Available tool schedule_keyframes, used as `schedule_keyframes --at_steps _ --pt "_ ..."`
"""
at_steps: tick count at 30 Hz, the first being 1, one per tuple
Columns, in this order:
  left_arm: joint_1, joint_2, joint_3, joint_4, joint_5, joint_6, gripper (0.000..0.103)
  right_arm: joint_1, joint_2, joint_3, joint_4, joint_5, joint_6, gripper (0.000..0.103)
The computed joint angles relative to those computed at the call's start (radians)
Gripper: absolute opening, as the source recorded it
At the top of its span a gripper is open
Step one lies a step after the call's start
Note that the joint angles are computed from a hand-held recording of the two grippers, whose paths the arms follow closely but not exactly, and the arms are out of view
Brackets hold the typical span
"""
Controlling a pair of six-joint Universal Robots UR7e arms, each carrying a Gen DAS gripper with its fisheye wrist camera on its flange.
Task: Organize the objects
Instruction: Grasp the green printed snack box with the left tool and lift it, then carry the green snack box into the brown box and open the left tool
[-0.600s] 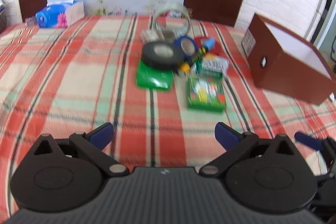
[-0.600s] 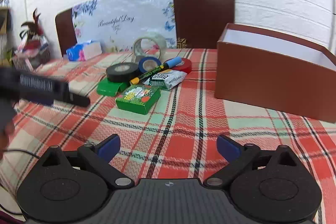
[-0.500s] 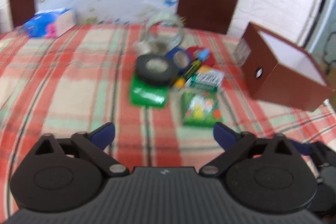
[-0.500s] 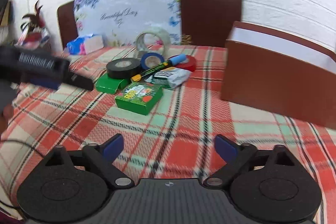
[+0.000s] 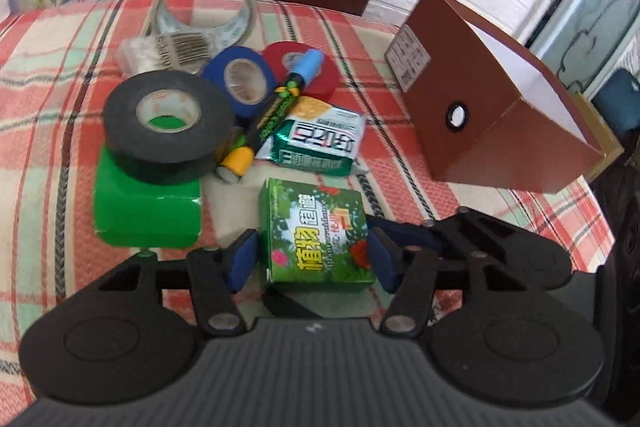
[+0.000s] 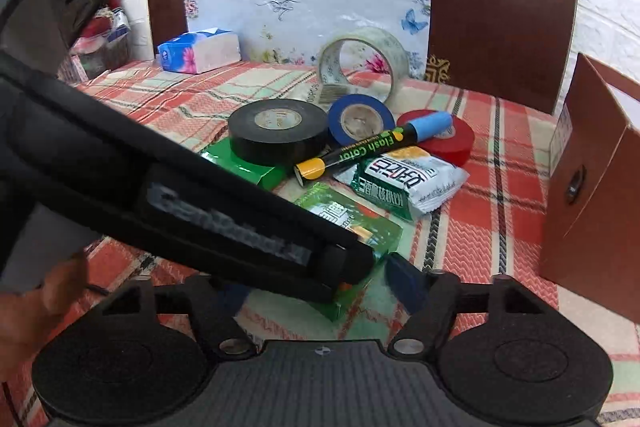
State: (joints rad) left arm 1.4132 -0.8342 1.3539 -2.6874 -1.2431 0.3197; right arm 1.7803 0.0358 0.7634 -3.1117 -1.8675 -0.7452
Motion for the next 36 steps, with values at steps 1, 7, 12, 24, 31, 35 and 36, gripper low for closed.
schedule_keyframes --at_steps 1,7,12,24,31,35,36 --pt "-0.003 -0.003 0.002 0.012 -0.005 -0.01 0.059 -0.001 -0.013 0.027 -0.02 -0.002 0.005 0.067" --pt "-0.033 -0.042 0.083 0.04 -0.029 -0.035 0.055 -0.006 -0.147 0.315 -0.214 -0.019 0.039 0.067" --pt "-0.096 -0.065 0.137 -0.053 -0.047 0.049 0.055 -0.001 -0.193 0.412 -0.442 -0.004 -0.016 0.067" --pt "-0.219 0.185 -0.174 -0.062 -0.144 0.124 0.055 -0.063 -0.259 0.362 -0.705 0.035 -0.101 0.068" --pt "-0.249 0.378 -0.393 0.045 -0.114 0.164 0.058 -0.121 -0.275 0.328 -0.706 -0.027 -0.06 0.069" --pt "-0.262 0.45 -0.47 0.047 -0.033 0.177 0.062 -0.136 -0.28 0.326 -0.736 -0.06 -0.036 0.074" --pt "-0.26 0.45 -0.478 0.053 -0.032 0.176 0.062 -0.137 -0.289 0.345 -0.75 -0.059 -0.019 0.073"
